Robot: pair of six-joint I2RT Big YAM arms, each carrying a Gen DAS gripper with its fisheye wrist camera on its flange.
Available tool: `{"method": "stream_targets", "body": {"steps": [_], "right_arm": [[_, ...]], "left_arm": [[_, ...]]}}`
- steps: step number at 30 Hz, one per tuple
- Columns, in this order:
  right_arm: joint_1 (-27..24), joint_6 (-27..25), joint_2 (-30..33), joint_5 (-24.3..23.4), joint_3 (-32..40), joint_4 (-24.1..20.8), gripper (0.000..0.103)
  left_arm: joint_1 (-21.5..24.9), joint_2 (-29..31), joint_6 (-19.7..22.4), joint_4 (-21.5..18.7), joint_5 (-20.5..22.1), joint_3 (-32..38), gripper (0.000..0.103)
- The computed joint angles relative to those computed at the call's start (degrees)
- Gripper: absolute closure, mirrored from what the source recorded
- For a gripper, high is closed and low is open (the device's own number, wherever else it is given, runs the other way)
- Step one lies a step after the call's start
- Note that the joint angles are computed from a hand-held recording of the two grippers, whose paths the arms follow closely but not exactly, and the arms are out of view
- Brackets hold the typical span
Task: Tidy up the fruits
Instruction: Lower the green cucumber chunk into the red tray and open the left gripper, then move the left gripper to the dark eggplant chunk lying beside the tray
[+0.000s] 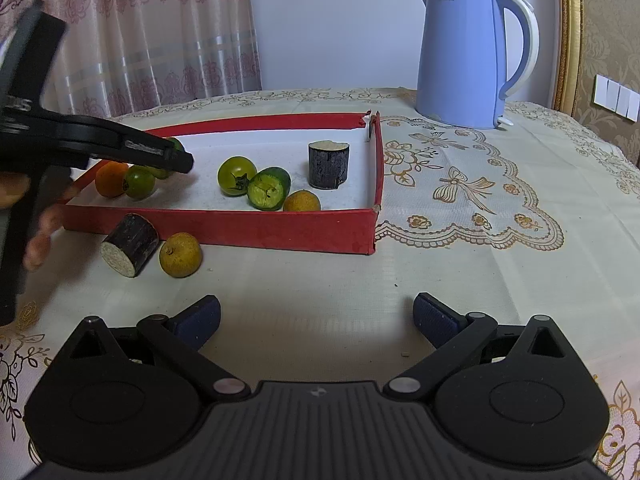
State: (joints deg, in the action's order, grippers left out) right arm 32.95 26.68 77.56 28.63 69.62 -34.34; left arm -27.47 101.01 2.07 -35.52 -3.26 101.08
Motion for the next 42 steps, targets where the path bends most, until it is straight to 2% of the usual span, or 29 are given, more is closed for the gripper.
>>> {"method": "stream_targets", "body": {"steps": [3, 5, 7, 9, 13, 18, 26, 28, 30, 35, 40, 42], "right_arm": [[0.0, 0.0, 0.0, -0.1, 0.0, 0.1, 0.000], [0.0, 0.0, 0.0, 0.0, 0.0, 0.1, 0.000], [0.0, 0.0, 0.0, -0.1, 0.0, 0.1, 0.000], [0.0, 0.0, 0.0, -0.1, 0.0, 0.0, 0.000], [0.0, 0.1, 0.0, -0.1, -0.1, 0.2, 0.000], [0.0, 0.1, -0.1, -0.1, -0.1, 0.2, 0.000], [0.0, 0.0, 0.0, 0.1, 0.1, -0.2, 0.000], [0.1, 0.0, 0.0, 0.2, 0.1, -0.2, 0.000], [0.1, 0.0, 0.1, 0.1, 0.1, -0.2, 0.000], [0.1, 0.0, 0.1, 0.2, 0.2, -0.3, 0.000], [0.1, 0.0, 0.0, 0.1, 0.1, -0.2, 0.000], [0.1, 0.1, 0.1, 0.1, 0.2, -0.2, 0.000]], "left_arm": [[0.1, 1.2, -0.3, -0.3, -0.1, 1.0, 0.073], [-0.2, 1.4, 0.1, 0.7, -1.5, 0.8, 0.064], [-0.2, 1.2, 0.0, 1.4, -1.6, 0.5, 0.036], [-0.3, 0.6, -0.7, 2.8, -2.9, -0.6, 0.022], [0.2, -1.7, -1.9, 4.1, -2.5, -3.3, 0.021], [1.1, -8.0, -5.2, 8.0, -1.1, -11.1, 0.007], [0.5, -16.8, -5.3, 11.3, -1.1, -21.8, 0.003], [0.2, -17.0, -5.6, 11.2, -1.4, -22.2, 0.003], [0.0, -16.4, -6.1, 9.4, -1.1, -21.4, 0.003], [-0.9, -16.2, -6.3, 9.2, -0.6, -21.7, 0.003], [-1.6, -14.3, -5.8, 8.2, -5.3, -20.4, 0.002], [-1.3, -13.6, -6.3, 6.7, -4.4, -19.5, 0.002]]}}
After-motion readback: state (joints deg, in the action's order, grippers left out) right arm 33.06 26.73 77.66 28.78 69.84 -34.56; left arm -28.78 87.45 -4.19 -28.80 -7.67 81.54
